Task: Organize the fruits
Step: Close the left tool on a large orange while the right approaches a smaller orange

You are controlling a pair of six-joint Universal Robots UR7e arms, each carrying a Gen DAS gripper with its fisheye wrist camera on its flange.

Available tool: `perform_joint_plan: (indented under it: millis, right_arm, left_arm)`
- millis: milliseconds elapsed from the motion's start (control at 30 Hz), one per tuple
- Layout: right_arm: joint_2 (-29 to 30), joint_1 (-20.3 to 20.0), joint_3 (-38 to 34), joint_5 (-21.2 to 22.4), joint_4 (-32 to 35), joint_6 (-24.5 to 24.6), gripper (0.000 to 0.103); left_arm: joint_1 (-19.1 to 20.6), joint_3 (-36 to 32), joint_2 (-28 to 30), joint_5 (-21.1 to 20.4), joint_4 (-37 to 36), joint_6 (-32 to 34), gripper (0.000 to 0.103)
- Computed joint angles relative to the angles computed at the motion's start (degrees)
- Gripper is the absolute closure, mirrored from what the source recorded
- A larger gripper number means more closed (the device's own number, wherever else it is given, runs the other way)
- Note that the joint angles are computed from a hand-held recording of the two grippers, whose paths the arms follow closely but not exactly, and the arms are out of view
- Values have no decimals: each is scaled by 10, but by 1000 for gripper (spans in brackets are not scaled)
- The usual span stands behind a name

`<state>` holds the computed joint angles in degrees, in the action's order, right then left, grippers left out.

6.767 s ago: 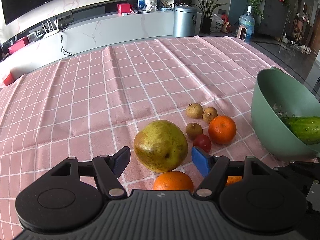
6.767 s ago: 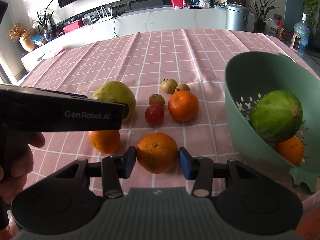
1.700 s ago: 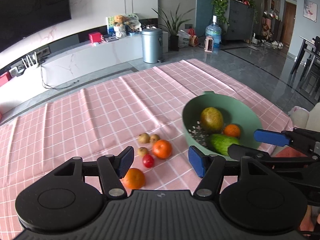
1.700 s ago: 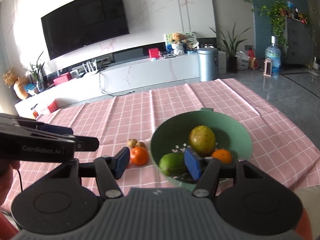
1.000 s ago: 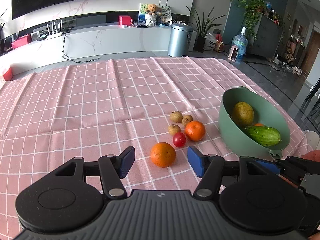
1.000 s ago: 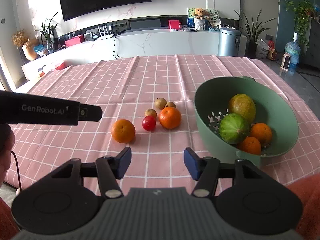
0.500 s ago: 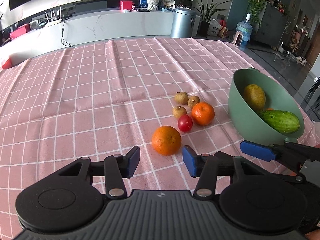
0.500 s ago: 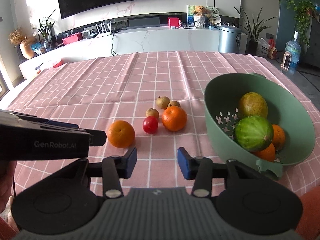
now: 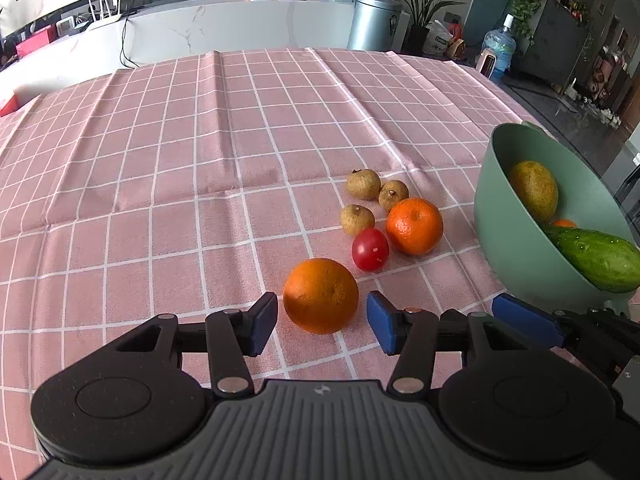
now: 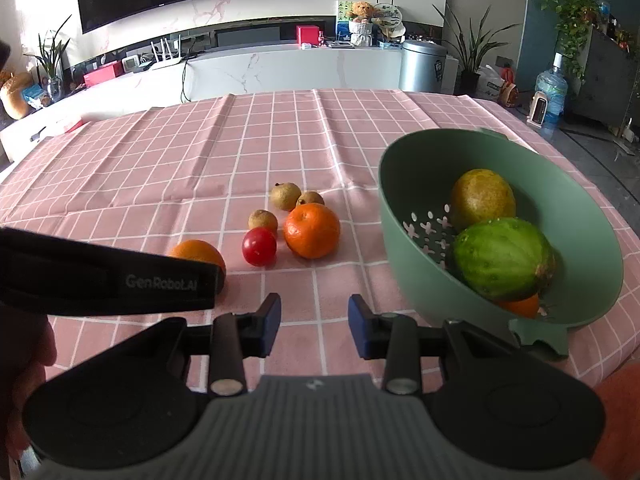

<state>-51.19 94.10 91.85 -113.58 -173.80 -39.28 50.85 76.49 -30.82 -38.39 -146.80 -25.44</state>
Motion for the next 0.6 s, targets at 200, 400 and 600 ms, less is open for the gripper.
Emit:
perform_joint_plan:
  millis: [200, 400, 600]
  right_arm:
    - [9, 1, 1, 3, -29, 15, 69]
    - [19, 1, 1, 9, -52, 31, 69]
    - [41, 1, -13, 14, -91, 75, 69]
  left_arm:
    - [6, -7, 2, -12, 0, -10, 53]
    - [8, 7, -9, -12, -19, -34, 55]
    - [3, 20, -14, 30, -64, -35, 55]
